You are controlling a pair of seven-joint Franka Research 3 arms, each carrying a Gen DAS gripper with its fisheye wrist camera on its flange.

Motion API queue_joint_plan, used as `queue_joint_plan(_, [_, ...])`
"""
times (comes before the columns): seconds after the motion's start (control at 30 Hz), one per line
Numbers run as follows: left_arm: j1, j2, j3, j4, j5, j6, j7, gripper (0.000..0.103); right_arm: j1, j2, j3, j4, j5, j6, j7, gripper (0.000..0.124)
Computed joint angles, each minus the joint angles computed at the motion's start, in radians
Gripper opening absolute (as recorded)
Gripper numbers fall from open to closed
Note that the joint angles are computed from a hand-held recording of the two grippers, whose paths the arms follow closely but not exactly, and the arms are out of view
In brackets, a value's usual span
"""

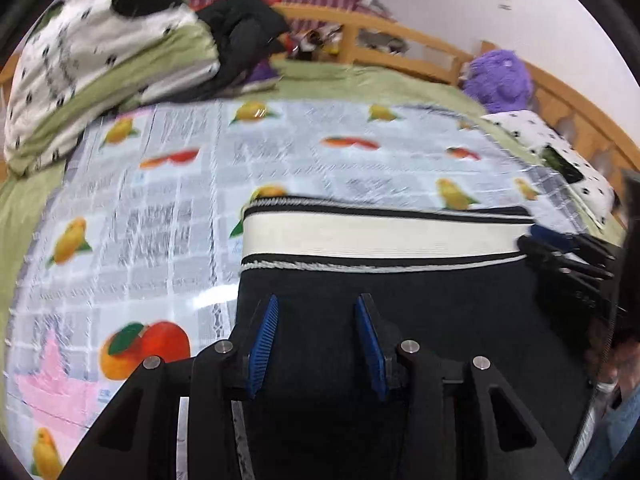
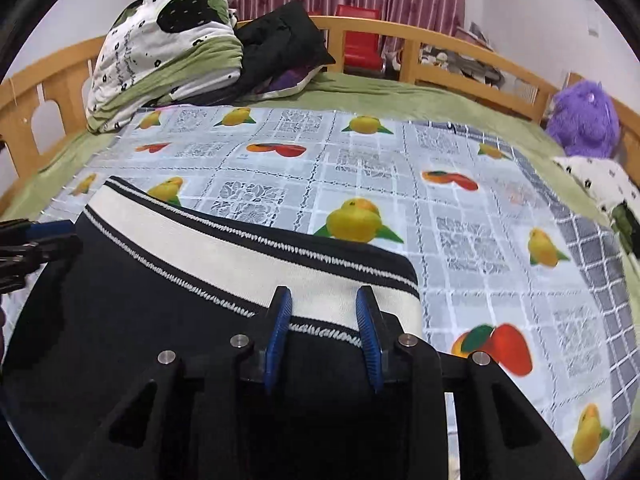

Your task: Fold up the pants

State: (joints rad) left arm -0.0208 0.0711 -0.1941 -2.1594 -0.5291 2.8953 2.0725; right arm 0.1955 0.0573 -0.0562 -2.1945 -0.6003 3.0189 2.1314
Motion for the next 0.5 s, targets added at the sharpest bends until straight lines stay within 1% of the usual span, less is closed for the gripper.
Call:
queue_joint_plan(0.03, [0.0,0.004,0.001,0.004,0.005,-0.005,-0.007,0.038,0.007,0.01,-0.012,0.013,-0.061,0.0,0.049,0.033])
queue_joint_plan(0.07, [0.003,0.001,-0.004,0.004,-0.017,0.004,0.014,0.038,0.014,0.022,-0.022,0.029,-0.108,-0.001,0.088,0.033])
queue_joint_plan(0.1, [0.006,-0.002,-0.01,0.005,-0.052,0.014,0.043,0.038,0.017,0.028,-0.024,0.036,-0.116,-0.002,0.096,0.033])
queue_joint_plan(0.17, [0.017,-0.001,-0.028,0.025,-0.199,0.018,0.167,0.038,0.001,0.046,-0.001,0.056,0.001,-0.007,-0.01,0.033])
queue_joint_plan(0.2, [0.019,0.009,-0.03,0.047,-0.25,0.009,0.204,0.039,-0.021,0.056,0.031,0.072,0.137,-0.016,-0.121,0.033])
queue_joint_plan(0.23, [0.015,0.019,-0.025,0.062,-0.243,0.003,0.189,0.039,-0.029,0.063,0.045,0.085,0.222,-0.027,-0.185,0.033])
queue_joint_plan(0.27, [0.01,0.04,-0.016,0.083,-0.203,-0.004,0.151,0.039,-0.037,0.068,0.06,0.098,0.301,-0.037,-0.243,0.033])
queue_joint_plan(0.3, [0.007,0.055,-0.013,0.092,-0.164,-0.005,0.127,0.039,-0.039,0.075,0.064,0.111,0.351,-0.038,-0.284,0.033])
queue_joint_plan(0.37, [0.005,0.077,-0.012,0.098,-0.08,0.01,0.091,0.038,-0.023,0.094,0.049,0.134,0.373,-0.045,-0.325,0.034])
queue_joint_plan(0.43, [0.022,0.077,-0.039,0.08,-0.067,0.047,0.119,0.039,-0.05,0.11,0.081,0.139,0.507,-0.036,-0.437,0.037])
queue_joint_plan(0.5, [0.032,0.073,-0.058,0.055,-0.054,0.093,0.144,0.039,-0.091,0.111,0.133,0.131,0.663,-0.02,-0.564,0.039])
